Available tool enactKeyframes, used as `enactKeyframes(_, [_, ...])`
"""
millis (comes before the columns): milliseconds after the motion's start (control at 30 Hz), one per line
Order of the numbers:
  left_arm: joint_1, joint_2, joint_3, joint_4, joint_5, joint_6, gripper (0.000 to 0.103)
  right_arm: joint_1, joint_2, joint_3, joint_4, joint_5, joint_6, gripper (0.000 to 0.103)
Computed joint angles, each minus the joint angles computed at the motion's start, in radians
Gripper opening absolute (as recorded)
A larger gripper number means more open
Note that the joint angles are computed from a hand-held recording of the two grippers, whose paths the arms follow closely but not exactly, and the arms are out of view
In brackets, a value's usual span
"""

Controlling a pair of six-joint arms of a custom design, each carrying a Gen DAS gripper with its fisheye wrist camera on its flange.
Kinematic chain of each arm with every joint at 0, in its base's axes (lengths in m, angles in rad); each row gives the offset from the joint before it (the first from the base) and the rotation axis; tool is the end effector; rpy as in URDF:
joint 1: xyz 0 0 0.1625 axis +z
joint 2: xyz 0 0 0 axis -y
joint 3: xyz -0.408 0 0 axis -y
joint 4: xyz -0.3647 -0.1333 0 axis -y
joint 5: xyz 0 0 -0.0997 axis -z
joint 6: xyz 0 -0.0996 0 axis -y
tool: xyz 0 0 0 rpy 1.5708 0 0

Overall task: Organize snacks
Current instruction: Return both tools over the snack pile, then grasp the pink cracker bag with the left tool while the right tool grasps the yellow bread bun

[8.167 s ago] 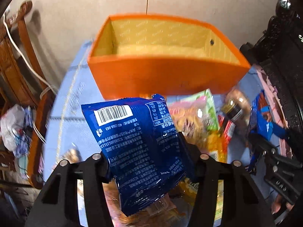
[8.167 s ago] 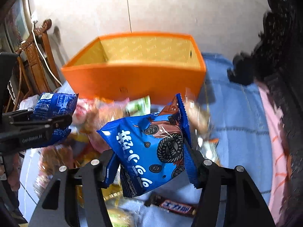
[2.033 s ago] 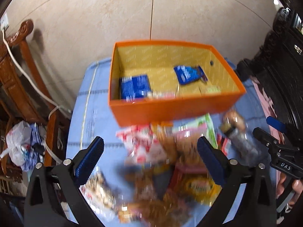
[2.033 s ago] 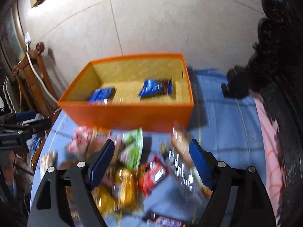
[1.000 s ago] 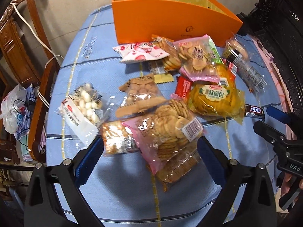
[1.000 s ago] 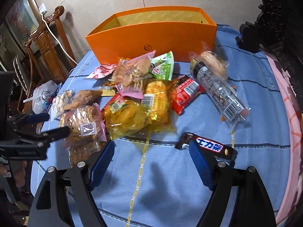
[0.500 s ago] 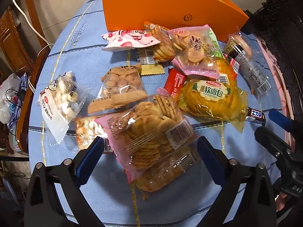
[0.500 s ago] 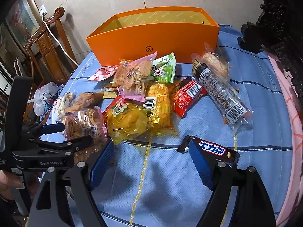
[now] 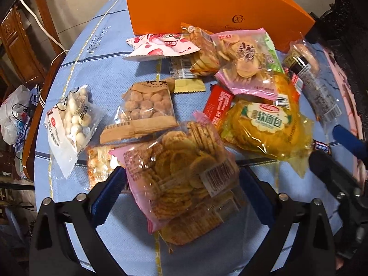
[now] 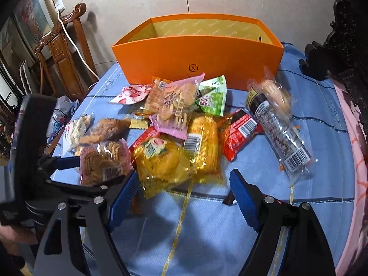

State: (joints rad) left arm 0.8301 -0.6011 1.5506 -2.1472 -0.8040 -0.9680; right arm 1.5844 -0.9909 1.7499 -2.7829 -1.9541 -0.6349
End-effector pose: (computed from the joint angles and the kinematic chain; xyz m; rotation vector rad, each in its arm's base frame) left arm -0.2659 -0.5908 -0.0064 -0.0883 2.3420 -0.4212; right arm 0.1045 -0.6169 0.2134 0.7216 -2.5136 0.4184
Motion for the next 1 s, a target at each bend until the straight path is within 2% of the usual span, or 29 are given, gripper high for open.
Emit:
enactKeyframes(100, [0.0, 0.013, -0.009, -0.001, 0.038, 0.007, 0.094, -0.001, -0.001, 0.002, -0.002, -0.013, -0.004, 0.082])
enactKeyframes(200, [-0.007, 0.029, -0.039, 0.069, 0.076, 0.006, 0.081, -0.01, -0.008, 0.001, 0.012, -0.012, 0.017, 0.082])
enactKeyframes(333, [-0.013, 0.018, -0.031, 0.058, 0.064, 0.02, 0.067, -0.014, -0.012, 0.002, 0.015, -0.015, 0.022, 0.082])
enactKeyframes(400, [-0.019, 0.004, -0.021, 0.067, 0.055, 0.01, 0.065, -0.012, -0.014, 0.002, 0.015, -0.012, 0.019, 0.082])
enactKeyframes(533, [-0.04, -0.053, 0.061, -0.016, 0.024, 0.028, 0.061, -0.008, -0.015, 0.001, 0.024, -0.006, 0.018, 0.082])
enactKeyframes(633, [-0.054, -0.085, 0.1, -0.052, 0.029, 0.033, 0.061, -0.003, -0.008, -0.001, 0.043, -0.001, -0.001, 0.082])
enactKeyframes(733, [-0.053, -0.111, 0.122, -0.033, 0.038, 0.008, 0.061, 0.012, 0.017, 0.002, 0.021, -0.039, -0.049, 0.082])
enactKeyframes(1000, [-0.047, -0.179, 0.202, -0.113, 0.027, 0.012, 0.061, 0.043, 0.074, 0.011, -0.008, -0.092, -0.131, 0.082])
